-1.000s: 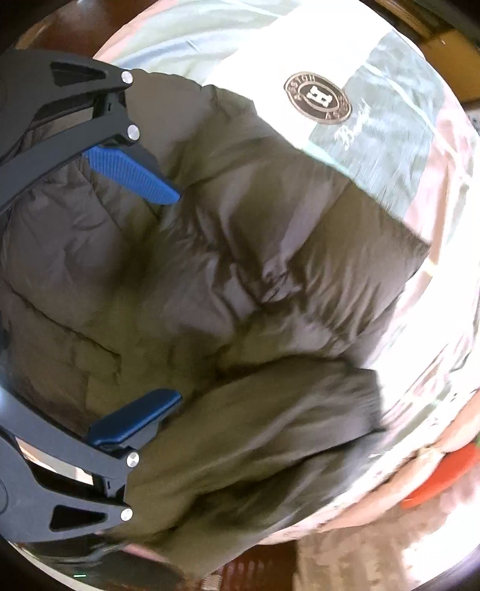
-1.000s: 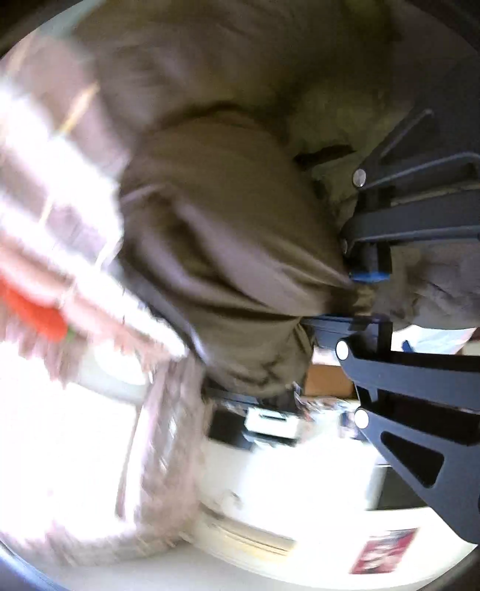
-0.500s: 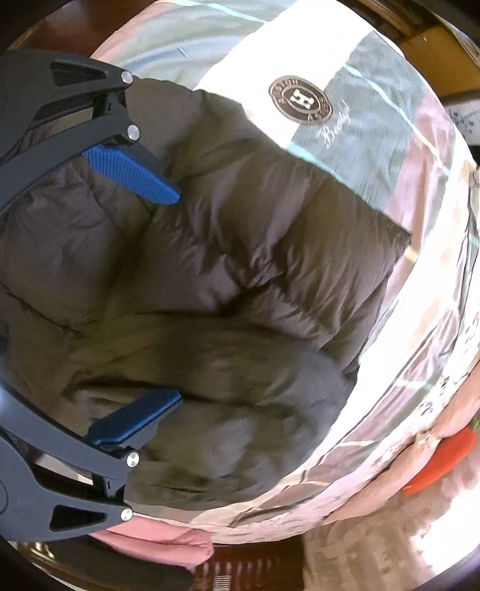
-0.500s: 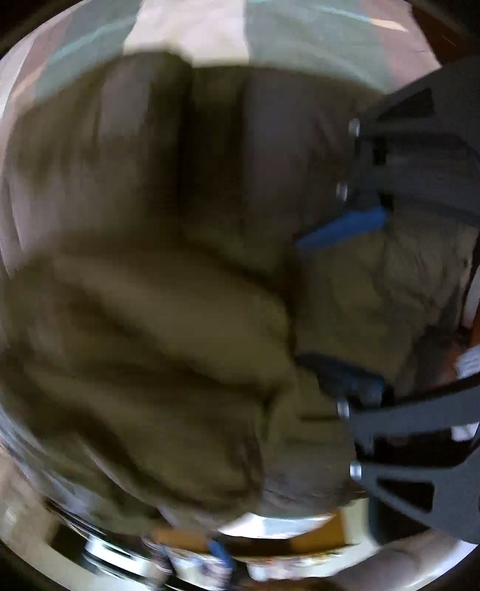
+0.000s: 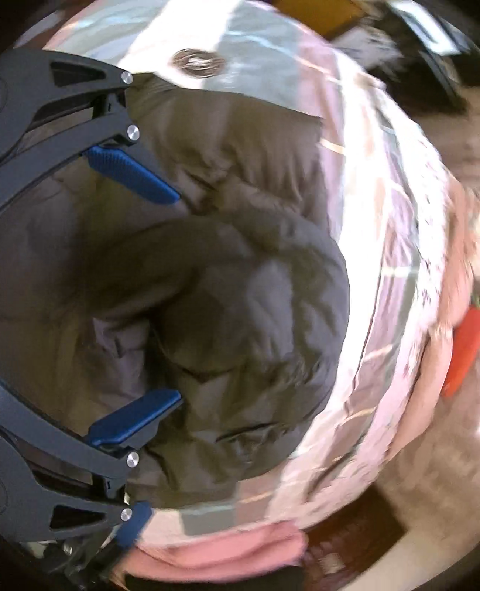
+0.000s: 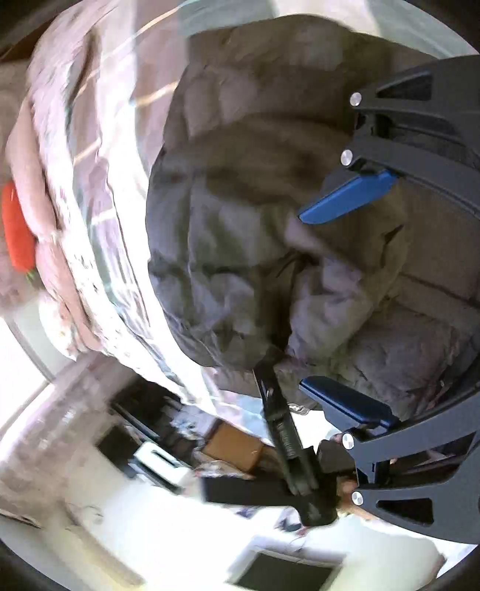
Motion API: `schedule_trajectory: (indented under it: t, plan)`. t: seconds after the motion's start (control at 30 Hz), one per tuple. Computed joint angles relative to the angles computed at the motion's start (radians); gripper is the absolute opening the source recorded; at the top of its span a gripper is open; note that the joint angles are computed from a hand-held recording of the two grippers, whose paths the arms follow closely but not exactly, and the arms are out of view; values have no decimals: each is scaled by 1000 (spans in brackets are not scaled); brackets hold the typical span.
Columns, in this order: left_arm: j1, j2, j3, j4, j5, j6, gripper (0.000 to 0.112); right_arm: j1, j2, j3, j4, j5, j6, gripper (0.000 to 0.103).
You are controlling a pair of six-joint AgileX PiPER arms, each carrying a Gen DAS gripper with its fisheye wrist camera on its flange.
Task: Fold large clothes
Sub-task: 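Release the hood and flatten the folded bundle with both grippers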
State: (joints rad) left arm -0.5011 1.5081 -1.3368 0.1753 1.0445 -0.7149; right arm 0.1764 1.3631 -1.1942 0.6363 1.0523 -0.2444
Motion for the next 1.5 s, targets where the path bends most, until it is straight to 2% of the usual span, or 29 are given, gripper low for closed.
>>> schedule_trajectory:
  t: [0.03,0.07,0.1,0.13,0.2,0.27,0.33,0.4,0.47,0.57,0.67,0.7,0.8,0.9,0.97,1.07,1.17,1.23,1.3,1.43,1.5]
  plan:
    - [-9,26,-10,7,15,4,97,41,32,-2,-41,-14,35,81]
    - [-2,61,-15,-14,33,22,86,46,88,-32,-51,-15,39,78]
    - [18,92,-16,-58,47,50,77,69,116,-22,-88,-4,68,74]
    - [55,120,-8,-132,57,102,75,99,141,-8,-142,4,102,72]
    - [79,185,18,-206,90,143,74,148,185,20,-213,31,131,72]
    - [37,218,22,-153,109,145,76,222,258,59,-293,78,166,72]
    - [-5,236,19,-118,133,141,76,293,280,78,-367,43,180,72]
    - [-23,238,28,-114,141,132,76,338,272,74,-418,57,182,72]
    - [-16,231,34,-126,144,135,76,288,235,46,-380,106,128,72]
    - [-4,225,36,-144,150,150,77,179,163,20,-360,112,94,72]
    - [-18,225,33,-133,157,159,77,-18,119,40,-172,50,6,72]
    - [-27,227,32,-131,158,158,77,-63,101,77,-94,-20,-41,72]
    - [-36,220,43,-142,155,162,77,-67,110,138,-10,-131,-101,72]
    - [-24,202,84,-163,141,176,81,20,232,131,-160,-230,49,72]
    - [-14,193,118,-195,128,198,83,26,279,137,-180,-246,76,72]
    - [1,163,136,-215,102,227,83,58,282,107,-256,-220,127,72]
    - [8,62,130,-179,108,243,81,43,252,93,-213,-220,114,72]
    - [-10,2,105,-135,102,215,81,13,187,135,-151,-283,92,72]
    - [22,-43,72,-134,73,187,81,15,159,139,-152,-360,141,72]
    - [119,-30,16,-119,-9,109,81,18,196,73,-81,-411,152,71]
    - [119,43,-46,-32,-41,29,81,38,240,-25,-171,-394,235,71]
